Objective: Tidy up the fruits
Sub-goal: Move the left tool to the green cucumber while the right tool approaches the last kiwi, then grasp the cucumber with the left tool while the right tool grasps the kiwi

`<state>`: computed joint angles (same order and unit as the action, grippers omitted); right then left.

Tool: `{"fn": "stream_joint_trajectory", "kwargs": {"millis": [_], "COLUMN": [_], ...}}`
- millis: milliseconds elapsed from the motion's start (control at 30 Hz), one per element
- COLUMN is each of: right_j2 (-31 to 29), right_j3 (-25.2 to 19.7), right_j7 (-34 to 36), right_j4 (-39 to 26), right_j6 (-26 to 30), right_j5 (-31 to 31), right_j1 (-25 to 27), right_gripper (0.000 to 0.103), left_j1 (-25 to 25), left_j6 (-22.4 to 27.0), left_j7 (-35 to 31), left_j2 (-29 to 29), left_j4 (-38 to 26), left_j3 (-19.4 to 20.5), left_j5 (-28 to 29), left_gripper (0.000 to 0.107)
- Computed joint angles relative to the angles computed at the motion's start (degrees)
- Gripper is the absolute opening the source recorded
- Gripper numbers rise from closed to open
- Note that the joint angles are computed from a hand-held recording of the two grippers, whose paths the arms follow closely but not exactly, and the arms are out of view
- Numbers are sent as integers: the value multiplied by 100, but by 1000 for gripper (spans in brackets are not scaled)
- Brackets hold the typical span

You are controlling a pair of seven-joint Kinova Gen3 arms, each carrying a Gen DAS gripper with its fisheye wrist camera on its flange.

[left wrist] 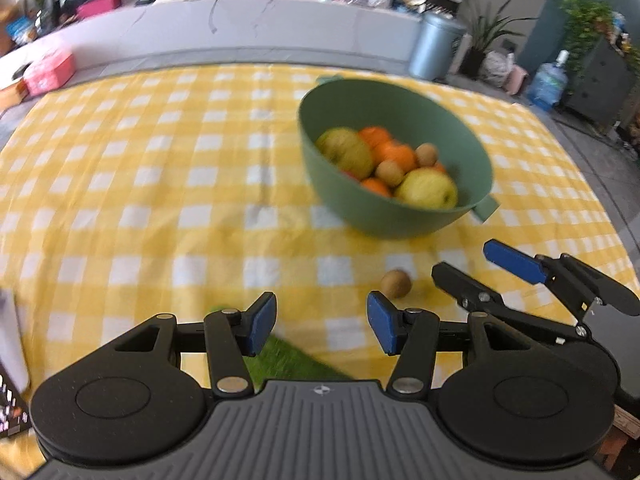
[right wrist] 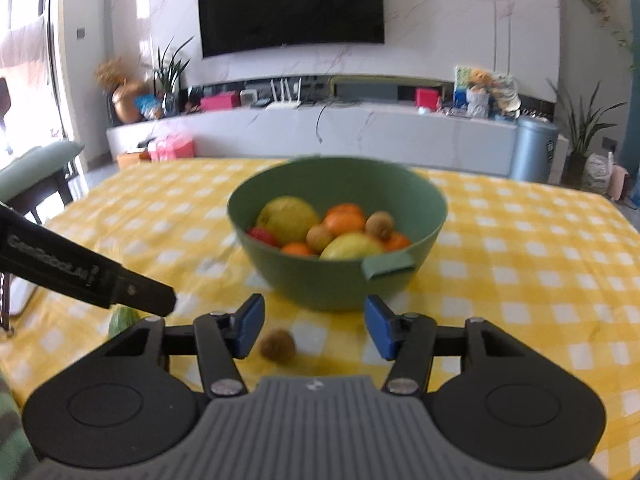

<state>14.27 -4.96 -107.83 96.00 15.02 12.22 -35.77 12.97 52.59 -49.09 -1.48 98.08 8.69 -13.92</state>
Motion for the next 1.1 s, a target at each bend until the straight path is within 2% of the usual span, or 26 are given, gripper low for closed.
{"fn": "stream_joint_trajectory", "kwargs": {"millis": [167, 267, 367, 500, 667, 833, 967, 1100], "right_j2": [151, 174, 210, 216, 202, 265, 413, 545], "right_j3": [-137, -256, -447, -629, -716, -701, -878, -1062], "right_j7": [156, 323, 600, 913, 1230, 1338, 1695, 2164], "right_j4": [-217, -228, -257, -250, -205, -310, -496, -608], "right_j6": [214, 296, 382, 380, 362, 550, 800, 908], "right_j5": [-142, -323, -629, -1035, -1345, -1535, -1741, -2023], "right_j1": [139, 248, 485, 719, 829, 861, 997, 1129], "right_gripper": [52, 52, 52, 52, 52, 52, 38, 34], "left_j1": [51, 184, 282, 259, -9, -3, 67, 116], "left_j6": [603, 1077, 1288, 1296, 649, 583, 604, 601], "left_j7": [358, 744, 1027, 1408, 1838, 2233, 2468, 2493], "left_j2": [127, 302, 370, 358, 202, 299, 372, 422], "left_j4": [-221, -431, -500, -440, -38, -33, -69, -63], "left_j3": [30, 78, 38, -58, -231, -146, -132, -130], "left_j5": [22, -183, -213, -33, 556, 470, 330, 256], "left_gripper": [62, 62, 67, 68, 68, 66, 66, 66]}}
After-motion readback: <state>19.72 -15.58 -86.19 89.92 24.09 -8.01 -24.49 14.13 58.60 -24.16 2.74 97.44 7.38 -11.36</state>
